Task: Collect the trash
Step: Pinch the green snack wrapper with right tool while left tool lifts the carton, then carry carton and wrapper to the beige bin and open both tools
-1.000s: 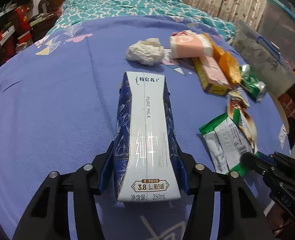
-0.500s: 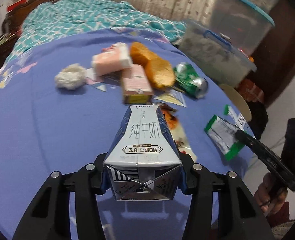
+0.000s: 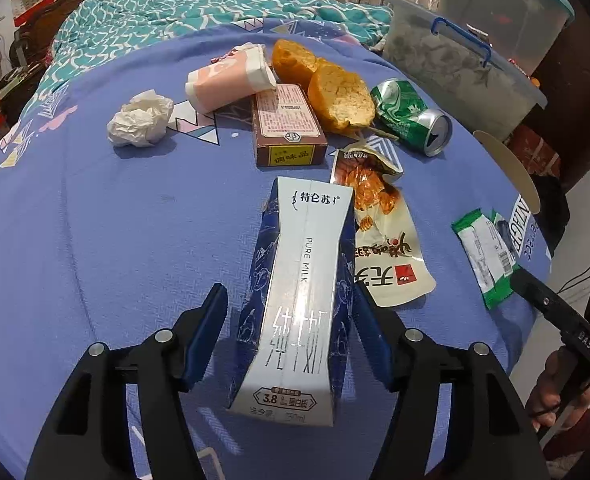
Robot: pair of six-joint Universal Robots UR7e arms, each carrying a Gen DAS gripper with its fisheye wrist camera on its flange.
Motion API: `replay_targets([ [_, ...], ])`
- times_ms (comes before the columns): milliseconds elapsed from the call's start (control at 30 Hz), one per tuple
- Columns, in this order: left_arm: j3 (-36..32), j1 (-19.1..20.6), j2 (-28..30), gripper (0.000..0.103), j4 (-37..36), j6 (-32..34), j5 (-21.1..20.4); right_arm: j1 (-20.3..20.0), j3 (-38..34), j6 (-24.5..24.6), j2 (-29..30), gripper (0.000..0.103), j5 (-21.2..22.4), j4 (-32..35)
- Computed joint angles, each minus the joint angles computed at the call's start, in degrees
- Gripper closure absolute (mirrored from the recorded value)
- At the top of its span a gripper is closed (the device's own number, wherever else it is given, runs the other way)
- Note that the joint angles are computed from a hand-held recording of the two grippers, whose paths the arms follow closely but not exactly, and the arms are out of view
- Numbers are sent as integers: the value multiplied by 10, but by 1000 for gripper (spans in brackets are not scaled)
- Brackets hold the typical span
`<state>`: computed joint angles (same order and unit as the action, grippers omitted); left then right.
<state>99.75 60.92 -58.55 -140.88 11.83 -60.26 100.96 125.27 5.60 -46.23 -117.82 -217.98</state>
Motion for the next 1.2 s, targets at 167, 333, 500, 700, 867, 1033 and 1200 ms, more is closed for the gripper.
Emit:
replay_targets([
  [167, 20, -9, -5, 53, -31, 22, 11, 5, -13, -16, 14, 78, -28, 7],
  [333, 9, -7, -20, 54, -41, 5, -39, 14, -18, -45, 30, 92, -64, -30],
  [500, -9, -24, -6, 54, -46, 14, -81, 15, -18, -74, 35, 94, -104, -103],
  [700, -59, -54, 72, 54, -36, 40, -138, -20, 4, -78, -3, 95, -111, -159],
  [867, -137, -77, 165, 54, 10, 47, -189, -87, 40, -6, -68, 95, -74, -147],
  [1033, -222, -99, 259, 54, 65, 49, -217, -131, 50, 31, -112, 95, -62, -126],
  [1200, -295, -116, 324, 54, 81, 50, -231, -147, 27, 22, -130, 94, -92, -107],
])
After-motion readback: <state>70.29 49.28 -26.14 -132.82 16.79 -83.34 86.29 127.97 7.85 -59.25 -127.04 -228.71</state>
